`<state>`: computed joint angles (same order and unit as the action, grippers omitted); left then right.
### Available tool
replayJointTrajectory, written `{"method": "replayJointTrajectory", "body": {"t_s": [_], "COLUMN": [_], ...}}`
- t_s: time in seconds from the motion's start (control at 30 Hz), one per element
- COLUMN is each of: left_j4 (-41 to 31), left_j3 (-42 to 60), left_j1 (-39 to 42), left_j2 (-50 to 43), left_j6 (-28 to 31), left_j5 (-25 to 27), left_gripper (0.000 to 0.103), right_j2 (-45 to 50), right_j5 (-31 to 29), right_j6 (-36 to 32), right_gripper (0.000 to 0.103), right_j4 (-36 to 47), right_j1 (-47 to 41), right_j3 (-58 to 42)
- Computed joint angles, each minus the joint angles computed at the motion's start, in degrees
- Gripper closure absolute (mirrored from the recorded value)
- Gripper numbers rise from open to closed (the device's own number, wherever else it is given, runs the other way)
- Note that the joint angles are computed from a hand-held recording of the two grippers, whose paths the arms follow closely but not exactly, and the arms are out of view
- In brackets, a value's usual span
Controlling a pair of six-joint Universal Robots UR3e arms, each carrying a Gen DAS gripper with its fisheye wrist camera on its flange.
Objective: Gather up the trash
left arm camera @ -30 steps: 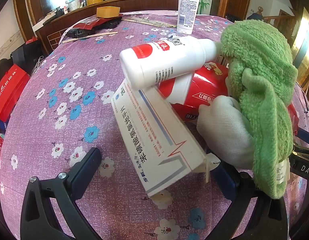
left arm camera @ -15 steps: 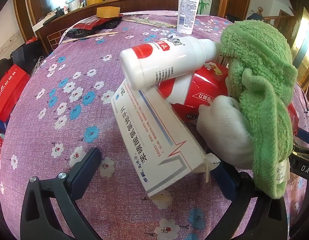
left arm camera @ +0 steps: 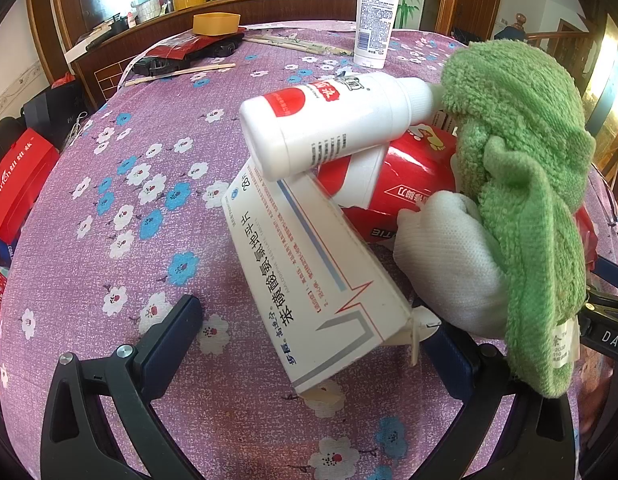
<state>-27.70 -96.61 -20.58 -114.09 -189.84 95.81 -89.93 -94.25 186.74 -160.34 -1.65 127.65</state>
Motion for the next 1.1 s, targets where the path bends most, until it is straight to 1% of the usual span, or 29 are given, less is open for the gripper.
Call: {"method": "replayJointTrajectory", "body": {"t_s": [0.1, 0.17, 0.2, 0.23, 0.27, 0.37, 0.4, 0.47, 0.5, 0.53, 0.6, 0.63, 0.67, 0.7, 0.77, 0.83, 0.9, 1.0, 1.1], "left_j4": [-0.97, -3.5, -2.67, 1.09, 5.46, 13.64, 16.88, 25.49, 28.24, 31.97, 33.88, 34.12, 34.11, 34.05, 36.11, 35.66, 35.72, 36.57, 36.41], "left_j3": [0.64, 0.6, -1.51, -5.19, -9.53, -19.74, -23.29, -31.17, -33.28, -36.46, -39.72, -41.12, -42.42, -43.41, -45.72, -47.27, -48.33, -49.05, -49.85], "left_j1": [-0.74, -1.07, -1.58, -1.71, -2.19, -4.56, -4.82, -7.25, -8.57, -10.8, -14.5, -14.65, -15.21, -17.23, -19.47, -19.58, -20.88, -22.35, -21.42], "left_j2": [-0.17, 1.42, 3.66, 6.15, 9.4, 18.4, 21.3, 26.83, 27.96, 29.52, 31.82, 33.22, 34.41, 34.8, 35.07, 36.42, 36.63, 36.38, 37.59], "left_j6": [-1.4, -0.71, -1.21, -1.25, -0.71, 0.11, 0.26, -0.54, -1.05, -1.83, -3.44, -3.45, -3.72, -4.86, -6.3, -6.47, -7.28, -8.06, -8.28], "left_j5": [1.49, 2.27, 2.96, 3.93, 5.27, 9.8, 10.33, 13.72, 15.49, 18.25, 21.98, 22.34, 23.15, 25.09, 28.15, 27.98, 29.22, 30.92, 30.38], "left_gripper": [0.0, 0.0, 0.0, 0.0, 0.0, 0.0, 0.0, 0.0, 0.0, 0.0, 0.0, 0.0, 0.0, 0.0, 0.0, 0.0, 0.0, 0.0, 0.0], "right_j2": [0.44, -2.71, -5.93, -10.84, -13.4, -26.41, -29.87, -36.76, -38.1, -39.16, -37.2, -35.68, -34.27, -33.26, -31.8, -31.81, -31.11, -30.03, -27.52], "right_j5": [-0.42, 2.12, 4.3, 4.98, 3.23, -1.02, -1.73, -7.06, -9.68, -14.17, -20.64, -25.86, -29.49, -31.77, -37.26, -38.47, -40.86, -41.84, -43.38], "right_j6": [0.49, -0.24, -0.5, -0.86, -0.42, -0.01, 0.14, 3.06, 4.71, 7.88, 12.43, 16.36, 18.86, 20.61, 25.73, 27.03, 30.18, 30.97, 32.4], "right_gripper": [0.0, 0.0, 0.0, 0.0, 0.0, 0.0, 0.0, 0.0, 0.0, 0.0, 0.0, 0.0, 0.0, 0.0, 0.0, 0.0, 0.0, 0.0, 0.0], "right_j4": [0.38, 1.53, 1.82, 1.91, 1.59, 3.02, 3.36, 2.78, 1.98, 1.19, -1.42, -2.82, -3.71, -4.15, -2.7, -3.24, -1.26, -3.13, -2.74], "right_j1": [0.29, -1.3, -2.45, -3.19, -1.93, 1.21, 1.92, 7.24, 10.37, 15.91, 23.4, 29.23, 33.1, 35.73, 41.97, 43.35, 46.15, 47.32, 48.72], "right_j3": [-0.65, 1.18, 3.18, 5.99, 7.12, 12.0, 13.23, 15.98, 16.8, 17.75, 18.25, 18.75, 18.9, 19.13, 18.69, 19.24, 18.41, 18.5, 17.16]}}
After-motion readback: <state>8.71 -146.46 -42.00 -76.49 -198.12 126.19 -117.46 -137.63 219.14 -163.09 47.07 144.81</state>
